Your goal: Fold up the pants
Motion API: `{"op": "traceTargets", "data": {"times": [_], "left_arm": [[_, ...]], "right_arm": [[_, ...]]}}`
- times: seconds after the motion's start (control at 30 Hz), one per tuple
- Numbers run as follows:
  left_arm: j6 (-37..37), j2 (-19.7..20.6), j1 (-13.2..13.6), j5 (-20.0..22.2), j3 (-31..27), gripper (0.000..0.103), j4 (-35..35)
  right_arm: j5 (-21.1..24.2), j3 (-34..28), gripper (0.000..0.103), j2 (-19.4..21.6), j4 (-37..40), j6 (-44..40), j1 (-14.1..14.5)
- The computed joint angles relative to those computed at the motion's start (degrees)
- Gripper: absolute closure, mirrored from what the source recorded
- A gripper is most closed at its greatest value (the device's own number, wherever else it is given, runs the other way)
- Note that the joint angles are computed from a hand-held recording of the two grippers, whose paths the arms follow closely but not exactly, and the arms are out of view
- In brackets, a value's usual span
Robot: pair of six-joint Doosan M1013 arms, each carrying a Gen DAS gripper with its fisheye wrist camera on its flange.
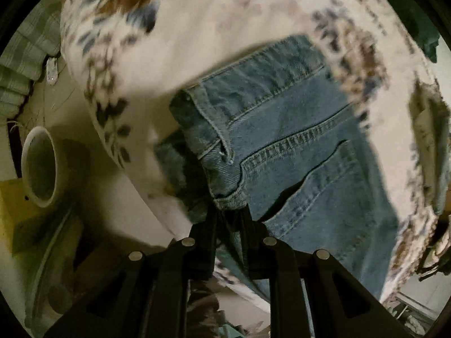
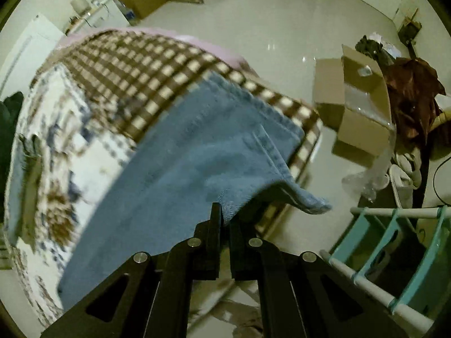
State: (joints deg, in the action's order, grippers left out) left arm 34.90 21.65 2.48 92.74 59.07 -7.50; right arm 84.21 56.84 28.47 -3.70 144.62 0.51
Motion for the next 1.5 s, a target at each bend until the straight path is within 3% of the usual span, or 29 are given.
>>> {"op": "traceTargets", "data": {"times": [0.1,0.13,0.2,0.23,0.27,0.4,0.43,0.47,0.5,0.67,0.77,0.8,0.83,0.9,1.0,1.23,1.4,1.5], "left_arm": [[0.4,0.0,-0.8,0.2,-0.1,0.088,1.7],[0.3,0.4,-1.2,1.7,-1.5,0.087,2.7],[0.7,0.7,-1.9,3.9,-3.7,0.087,4.0],[1.3,0.8,-2.4,4.8,-5.1,0.087,4.9],[1.9,1.0,-2.9,5.8,-6.4,0.084,5.6],[6.0,1.9,-6.4,7.5,-12.3,0.061,11.2],[7.8,2.7,-7.9,7.4,-14.4,0.047,12.7],[9.5,3.3,-8.9,6.5,-15.7,0.033,13.1],[11.3,3.9,-9.7,5.4,-16.9,0.030,13.1],[18.3,10.1,-13.3,3.7,-25.3,0.029,9.9],[19.8,14.7,-15.4,5.0,-30.9,0.029,7.2],[20.8,16.7,-16.2,5.8,-33.4,0.029,6.5],[22.0,18.2,-17.0,6.6,-35.4,0.029,6.5],[23.6,19.7,-18.4,7.6,-37.3,0.029,6.6],[25.3,22.4,-19.8,10.2,-41.1,0.029,5.9],[26.7,25.1,-20.8,13.3,-46.5,0.029,6.7],[25.7,27.7,-21.0,15.7,-51.2,0.029,7.5],[25.8,30.4,-21.2,18.0,-56.0,0.029,7.9]], "right_arm": [[1.8,1.5,0.098,0.2,2.4,-1.7,-0.8],[4.5,1.0,0.093,1.0,4.3,-2.9,-1.4],[8.9,-0.2,0.077,2.2,6.7,-5.8,-2.2],[11.2,-1.1,0.058,2.6,6.1,-7.5,-2.3],[12.4,-1.9,0.047,2.8,4.9,-8.9,-2.3],[10.2,-3.5,0.037,2.0,3.6,-12.4,-2.9],[8.8,-3.9,0.032,1.9,3.9,-13.2,-3.3],[8.3,-4.6,0.032,2.3,4.0,-13.6,-3.7],[7.2,-4.7,0.032,2.6,4.3,-14.5,-4.2],[7.6,-8.5,0.032,7.2,4.3,-14.7,-5.8],[12.7,-11.6,0.035,11.2,3.3,-16.7,-6.4],[13.3,-12.0,0.044,11.9,3.1,-17.5,-6.5],[13.9,-12.2,0.074,12.5,3.0,-19.2,-6.4],[14.5,-12.6,0.086,12.9,0.3,-21.9,-5.7],[10.5,-11.8,0.087,11.2,-5.4,-24.8,-4.4],[5.0,-17.5,0.088,10.3,-6.5,-27.4,-5.0],[7.5,-24.9,0.088,14.0,-6.8,-30.6,-4.8],[11.6,-29.3,0.088,17.7,-4.7,-30.0,-5.6]]}}
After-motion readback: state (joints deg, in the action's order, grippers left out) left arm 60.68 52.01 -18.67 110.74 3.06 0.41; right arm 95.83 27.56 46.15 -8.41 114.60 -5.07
